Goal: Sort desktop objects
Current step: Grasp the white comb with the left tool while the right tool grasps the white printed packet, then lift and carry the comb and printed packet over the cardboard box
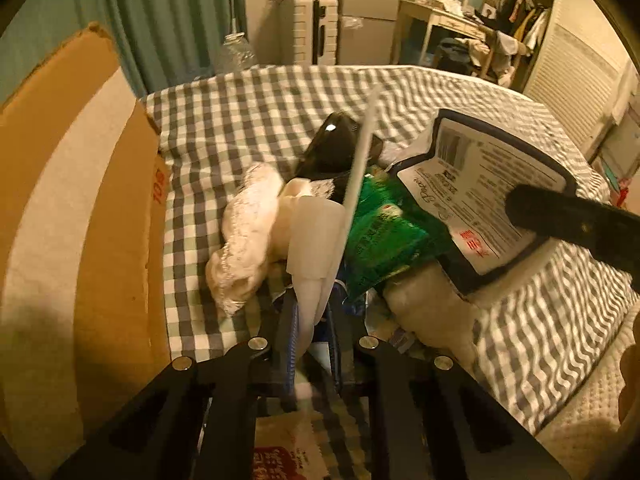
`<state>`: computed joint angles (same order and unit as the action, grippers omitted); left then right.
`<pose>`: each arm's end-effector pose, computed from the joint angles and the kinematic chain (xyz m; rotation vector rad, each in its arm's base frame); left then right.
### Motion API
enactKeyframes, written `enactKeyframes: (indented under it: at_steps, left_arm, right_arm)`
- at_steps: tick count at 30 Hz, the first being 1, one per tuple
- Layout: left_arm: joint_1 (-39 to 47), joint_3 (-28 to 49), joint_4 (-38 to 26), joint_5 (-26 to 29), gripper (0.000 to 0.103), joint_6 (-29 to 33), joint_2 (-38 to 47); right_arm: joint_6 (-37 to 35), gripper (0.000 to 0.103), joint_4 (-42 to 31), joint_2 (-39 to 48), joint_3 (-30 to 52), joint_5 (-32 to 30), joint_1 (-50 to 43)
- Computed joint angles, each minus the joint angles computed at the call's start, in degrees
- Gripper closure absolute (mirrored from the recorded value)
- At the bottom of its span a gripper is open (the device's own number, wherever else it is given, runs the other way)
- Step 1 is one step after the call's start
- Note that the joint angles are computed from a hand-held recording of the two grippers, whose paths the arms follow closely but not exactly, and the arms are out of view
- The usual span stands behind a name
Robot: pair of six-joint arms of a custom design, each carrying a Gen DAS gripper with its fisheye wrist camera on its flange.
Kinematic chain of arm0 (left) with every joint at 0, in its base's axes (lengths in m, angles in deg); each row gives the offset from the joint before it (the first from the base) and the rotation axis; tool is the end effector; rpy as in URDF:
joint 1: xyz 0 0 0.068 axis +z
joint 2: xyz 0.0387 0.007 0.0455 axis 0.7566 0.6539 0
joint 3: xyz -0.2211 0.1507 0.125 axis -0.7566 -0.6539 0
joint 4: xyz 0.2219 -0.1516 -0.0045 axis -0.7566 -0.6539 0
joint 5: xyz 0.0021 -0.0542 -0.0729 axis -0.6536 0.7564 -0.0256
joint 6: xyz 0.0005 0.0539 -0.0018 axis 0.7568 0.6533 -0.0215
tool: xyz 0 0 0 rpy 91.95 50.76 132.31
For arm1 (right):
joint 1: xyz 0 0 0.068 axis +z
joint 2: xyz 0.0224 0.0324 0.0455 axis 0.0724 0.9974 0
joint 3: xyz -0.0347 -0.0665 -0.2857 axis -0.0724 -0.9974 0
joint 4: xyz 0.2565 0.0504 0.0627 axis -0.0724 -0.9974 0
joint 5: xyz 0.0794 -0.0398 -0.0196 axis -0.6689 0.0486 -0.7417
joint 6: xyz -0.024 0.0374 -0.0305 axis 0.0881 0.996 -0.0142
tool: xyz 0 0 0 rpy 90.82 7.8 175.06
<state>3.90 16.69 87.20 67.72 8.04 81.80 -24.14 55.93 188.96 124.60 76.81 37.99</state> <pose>0.1886 -0.1721 0.0514 -0.0099 2.5974 -0.0199 0.2689 0.1892 0.1068 -0.4878 2.4862 0.6230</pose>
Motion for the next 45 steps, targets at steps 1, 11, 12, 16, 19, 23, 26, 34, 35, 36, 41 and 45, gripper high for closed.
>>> enactKeyframes:
  at_steps: [1,11,12,16,19,23,26,34,35,36,41,45]
  left_arm:
    - [-0.19,-0.36,0.06,0.28,0.092,-0.01,-1.00]
    - [-3.78,-1.30,-5.19,-2.77,0.093,-0.85,-12.28]
    - [-3.72,-2.42,-5.12,-2.92,0.093,-0.62,-13.86]
    - [-4.48,-3.35,-7.26,-4.14,0.093,-0.74,-19.16]
    - [-5.77,-3.27,-10.19,-6.37,0.093,-0.59,-22.88]
    - [-8.22,-3.57,-13.84,-8.95,0.093,-1.58,-28.09]
    - [-10.83,-2.96,-17.48,-11.99,0.093,-2.47,-31.12]
    - [-17.60,-0.88,-27.96,-20.38,0.093,-6.44,-38.24]
    - [-18.36,-0.46,-29.62,-21.46,0.093,-7.04,-39.15]
    - [-19.09,-0.12,-31.26,-22.45,0.093,-7.70,-40.09]
    - [-23.94,1.69,-41.39,-27.38,0.093,-13.24,-45.82]
    - [-28.40,4.17,-50.96,-32.18,0.093,-19.18,-48.87]
  right_arm:
    - [0.09,0.080,-0.20,-0.79,-0.23,0.23,-0.09]
    - [0.84,0.081,-1.03,-9.57,-3.23,3.35,0.21]
    - [1.05,0.081,-1.20,-10.55,-3.41,3.87,0.41]
    - [1.43,0.081,-1.15,-14.25,-4.82,4.92,0.26]
    - [2.08,0.081,-1.35,-16.85,-5.27,6.52,1.22]
    - [2.40,0.081,-2.18,-19.93,-5.17,9.34,2.98]
    - [2.57,0.081,-2.67,-22.41,-5.40,11.38,4.31]
    - [3.94,0.081,-2.60,-30.35,-8.71,16.25,8.47]
    - [4.09,0.081,-2.82,-31.22,-8.79,17.10,9.12]
    - [4.10,0.081,-2.93,-31.87,-8.90,17.80,9.72]
    - [3.23,0.081,-4.17,-36.22,-9.10,21.42,13.08]
    - [2.08,0.081,-4.58,-39.13,-9.09,26.32,17.80]
